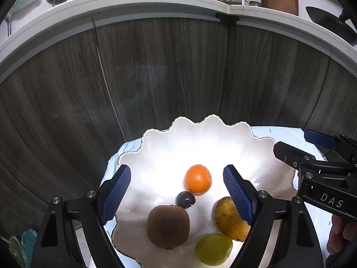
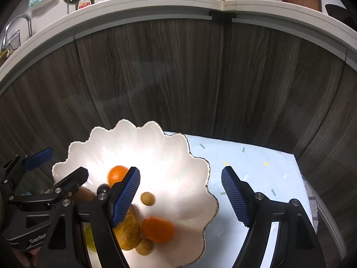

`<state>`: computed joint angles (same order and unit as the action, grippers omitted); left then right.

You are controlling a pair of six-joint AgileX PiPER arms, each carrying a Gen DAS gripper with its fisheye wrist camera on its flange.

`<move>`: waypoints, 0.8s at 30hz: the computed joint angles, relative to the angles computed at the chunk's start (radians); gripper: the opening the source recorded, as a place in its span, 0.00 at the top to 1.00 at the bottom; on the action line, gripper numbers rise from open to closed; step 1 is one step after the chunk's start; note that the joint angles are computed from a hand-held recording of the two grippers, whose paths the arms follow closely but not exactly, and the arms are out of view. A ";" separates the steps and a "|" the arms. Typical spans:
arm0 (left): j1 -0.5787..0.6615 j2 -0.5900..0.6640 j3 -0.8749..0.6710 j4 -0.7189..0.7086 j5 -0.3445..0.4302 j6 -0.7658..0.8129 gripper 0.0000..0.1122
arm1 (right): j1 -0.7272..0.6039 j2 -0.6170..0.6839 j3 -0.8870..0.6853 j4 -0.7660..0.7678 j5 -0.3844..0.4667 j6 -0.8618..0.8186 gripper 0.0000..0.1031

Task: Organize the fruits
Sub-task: 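Open the left gripper to drop the plum while the right gripper drops the mandarin into the bowl, then withdraw both open tools from the bowl toward the red dates on the cloth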

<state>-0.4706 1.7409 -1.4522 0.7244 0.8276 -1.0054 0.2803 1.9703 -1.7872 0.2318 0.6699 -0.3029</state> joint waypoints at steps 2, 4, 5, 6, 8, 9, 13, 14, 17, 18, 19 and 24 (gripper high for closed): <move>-0.008 -0.008 -0.002 0.003 0.010 -0.002 0.24 | -0.003 -0.014 0.013 0.005 -0.005 -0.004 0.26; -0.018 -0.017 -0.003 0.008 0.020 -0.004 0.23 | -0.008 -0.030 0.027 0.013 -0.009 -0.010 0.26; -0.024 -0.023 -0.002 0.012 0.025 -0.006 0.23 | -0.008 -0.035 0.030 0.013 -0.010 -0.009 0.26; -0.028 -0.026 -0.002 0.014 0.029 -0.007 0.23 | -0.009 -0.042 0.037 0.017 -0.013 -0.013 0.26; -0.041 -0.035 -0.004 0.019 0.041 -0.009 0.23 | -0.013 -0.061 0.056 0.021 -0.020 -0.019 0.26; -0.047 -0.039 -0.005 0.022 0.047 -0.010 0.23 | -0.014 -0.069 0.062 0.021 -0.021 -0.021 0.26; -0.076 -0.050 -0.017 0.032 0.070 -0.018 0.23 | -0.025 -0.110 0.096 0.032 -0.029 -0.037 0.26; -0.086 -0.054 -0.019 0.035 0.077 -0.019 0.23 | -0.029 -0.122 0.107 0.033 -0.032 -0.040 0.26; -0.114 -0.061 -0.032 0.041 0.100 -0.021 0.23 | -0.042 -0.160 0.141 0.042 -0.038 -0.053 0.26; -0.124 -0.064 -0.033 0.044 0.108 -0.024 0.23 | -0.048 -0.174 0.154 0.048 -0.041 -0.059 0.26; -0.131 -0.066 -0.036 0.045 0.112 -0.024 0.23 | -0.054 -0.189 0.169 0.052 -0.045 -0.064 0.26; -0.186 -0.080 -0.042 0.061 0.147 -0.041 0.23 | -0.085 -0.259 0.238 0.085 -0.055 -0.100 0.26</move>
<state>-0.6565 1.6606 -1.4942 0.7855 0.9744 -1.0468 0.1949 1.7118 -1.5493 0.3166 0.6151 -0.4033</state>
